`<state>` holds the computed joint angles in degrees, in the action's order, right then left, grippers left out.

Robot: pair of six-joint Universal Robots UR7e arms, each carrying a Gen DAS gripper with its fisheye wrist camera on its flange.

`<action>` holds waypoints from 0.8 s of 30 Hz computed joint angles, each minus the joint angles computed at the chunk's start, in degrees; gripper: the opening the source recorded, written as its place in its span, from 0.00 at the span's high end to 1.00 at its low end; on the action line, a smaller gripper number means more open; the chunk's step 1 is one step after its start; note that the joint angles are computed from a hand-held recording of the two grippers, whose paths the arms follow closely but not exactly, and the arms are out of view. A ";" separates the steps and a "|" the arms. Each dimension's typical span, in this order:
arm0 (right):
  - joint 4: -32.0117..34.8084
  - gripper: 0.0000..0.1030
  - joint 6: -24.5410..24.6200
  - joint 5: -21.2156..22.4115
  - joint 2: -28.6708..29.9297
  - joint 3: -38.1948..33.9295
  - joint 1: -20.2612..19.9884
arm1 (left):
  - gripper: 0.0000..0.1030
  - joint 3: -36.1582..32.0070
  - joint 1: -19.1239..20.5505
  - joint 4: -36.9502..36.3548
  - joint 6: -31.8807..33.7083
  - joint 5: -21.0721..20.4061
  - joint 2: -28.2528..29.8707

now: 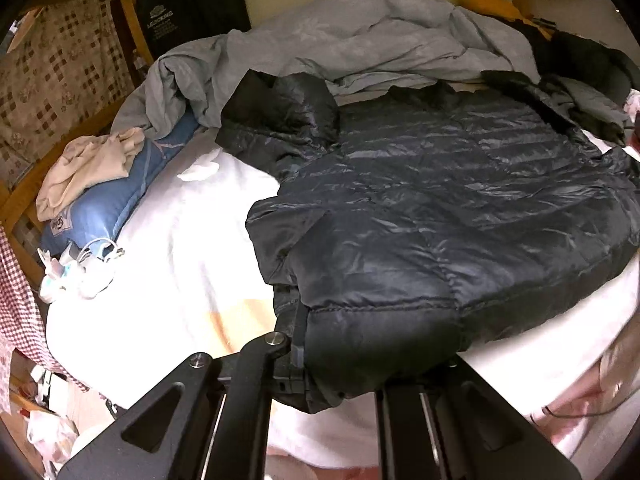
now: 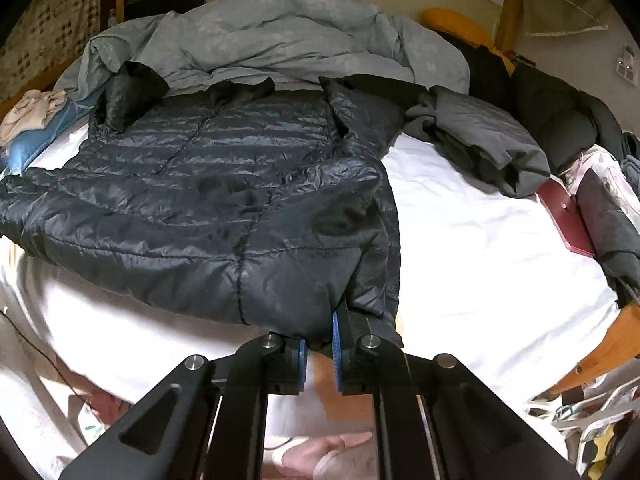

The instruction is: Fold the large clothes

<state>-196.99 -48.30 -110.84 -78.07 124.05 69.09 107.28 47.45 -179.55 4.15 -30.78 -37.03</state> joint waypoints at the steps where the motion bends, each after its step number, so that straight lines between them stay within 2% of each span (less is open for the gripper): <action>1: 0.48 0.92 0.10 -0.30 -0.52 0.28 0.07 | 0.90 0.56 -0.21 0.79 -0.46 -0.08 -0.53; 4: 3.35 0.92 1.58 -0.84 -1.44 -0.27 0.26 | 0.85 0.47 0.00 4.02 -1.67 -0.74 -1.17; 8: 9.69 0.91 5.77 -1.40 -0.09 -5.52 1.31 | 0.76 -4.34 1.19 5.42 -0.39 -1.50 0.16; 10: 11.33 0.90 6.80 -1.02 1.33 -8.75 2.31 | 0.70 -7.88 1.78 3.42 3.07 -2.73 1.52; 12: 10.97 0.89 6.90 -2.28 3.60 -12.00 3.64 | 0.69 -12.18 2.24 2.10 6.59 -1.62 3.92; 15: 12.42 0.82 7.39 -3.31 7.36 -18.15 5.14 | 0.65 -20.38 3.84 4.00 10.37 -1.40 7.83; 20: 22.00 0.81 11.29 -4.21 14.20 -30.92 5.36 | 0.64 -34.18 7.68 16.59 7.85 -1.89 13.86; 22: 26.26 0.81 12.97 -5.17 17.47 -36.32 4.99 | 0.64 -38.42 8.96 21.71 5.85 -0.89 16.19; 24: 27.69 0.81 13.64 -6.45 20.29 -40.06 4.73 | 0.64 -41.24 10.20 25.29 4.42 0.49 18.02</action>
